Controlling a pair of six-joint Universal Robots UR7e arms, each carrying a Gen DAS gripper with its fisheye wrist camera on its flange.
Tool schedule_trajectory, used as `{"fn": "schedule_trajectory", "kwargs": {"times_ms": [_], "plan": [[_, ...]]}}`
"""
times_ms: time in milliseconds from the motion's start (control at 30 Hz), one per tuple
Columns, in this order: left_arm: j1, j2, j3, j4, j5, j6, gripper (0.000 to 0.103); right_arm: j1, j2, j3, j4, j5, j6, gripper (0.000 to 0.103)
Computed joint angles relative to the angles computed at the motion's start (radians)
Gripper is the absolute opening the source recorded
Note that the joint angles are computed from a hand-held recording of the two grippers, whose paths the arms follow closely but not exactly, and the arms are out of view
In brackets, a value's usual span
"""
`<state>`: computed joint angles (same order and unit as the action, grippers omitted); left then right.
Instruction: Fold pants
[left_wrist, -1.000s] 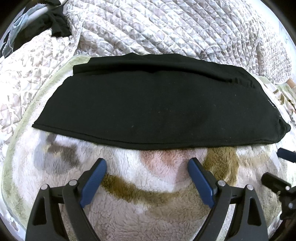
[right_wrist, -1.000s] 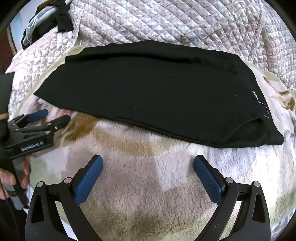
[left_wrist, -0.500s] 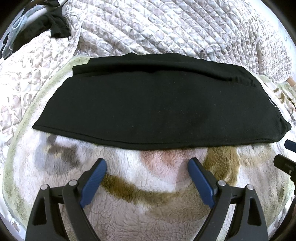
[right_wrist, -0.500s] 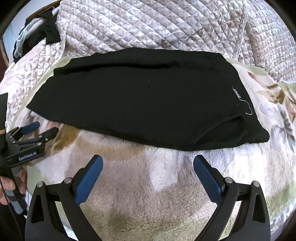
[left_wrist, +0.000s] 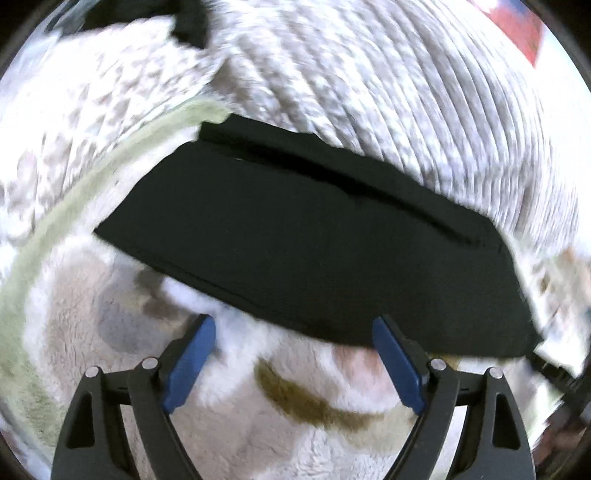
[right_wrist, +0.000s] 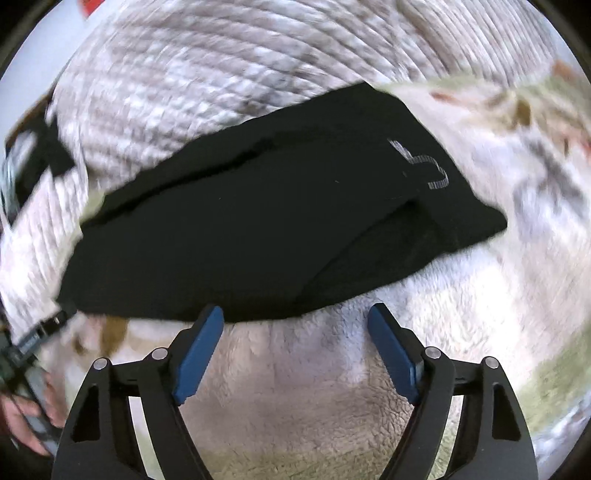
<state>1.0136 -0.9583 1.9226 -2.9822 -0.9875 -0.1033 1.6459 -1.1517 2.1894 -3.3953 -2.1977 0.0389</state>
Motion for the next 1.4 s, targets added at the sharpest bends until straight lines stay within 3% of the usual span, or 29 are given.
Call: {"fn": "schedule_trajectory", "kwargs": {"times_ms": [133, 300, 467, 500, 633, 700, 767, 867, 933, 1133, 1400], "plan": [[0.049, -0.009, -0.018, -0.032, -0.09, -0.044, 0.087, -0.039, -0.028, 0.037, -0.088, 0.094, 0.049, 0.08], [0.068, 0.031, -0.06, -0.075, -0.084, -0.067, 0.085, -0.084, -0.034, 0.03, -0.129, 0.136, 0.106, 0.079], [0.07, 0.07, -0.098, -0.11, -0.053, -0.053, 0.083, -0.112, -0.027, 0.007, -0.171, 0.145, 0.143, 0.066], [0.07, 0.077, -0.107, -0.114, -0.045, -0.054, 0.082, -0.119, -0.028, 0.002, -0.175, 0.148, 0.151, 0.059], [0.065, 0.097, -0.13, -0.121, 0.026, -0.044, 0.056, -0.153, -0.045, 0.002, -0.179, 0.154, 0.196, 0.027], [0.068, 0.104, -0.144, -0.112, 0.045, -0.049, 0.04, -0.174, -0.056, 0.006, -0.176, 0.182, 0.222, 0.022], [0.072, 0.11, -0.159, -0.098, 0.06, -0.06, 0.019, -0.183, -0.058, 0.002, -0.174, 0.197, 0.224, 0.02], [0.079, 0.108, -0.169, -0.074, 0.061, -0.082, 0.006, -0.188, -0.055, -0.008, -0.167, 0.209, 0.212, 0.014], [0.078, 0.1, -0.165, -0.067, 0.059, -0.085, 0.005, -0.194, -0.062, -0.001, -0.174, 0.231, 0.21, 0.005], [0.042, 0.027, -0.097, -0.058, 0.054, -0.099, 0.004, -0.159, -0.11, 0.042, -0.2, 0.249, 0.176, 0.004], [0.014, -0.171, 0.112, -0.07, 0.033, -0.121, 0.004, -0.125, -0.238, 0.172, -0.166, 0.248, 0.2, 0.004]]}}
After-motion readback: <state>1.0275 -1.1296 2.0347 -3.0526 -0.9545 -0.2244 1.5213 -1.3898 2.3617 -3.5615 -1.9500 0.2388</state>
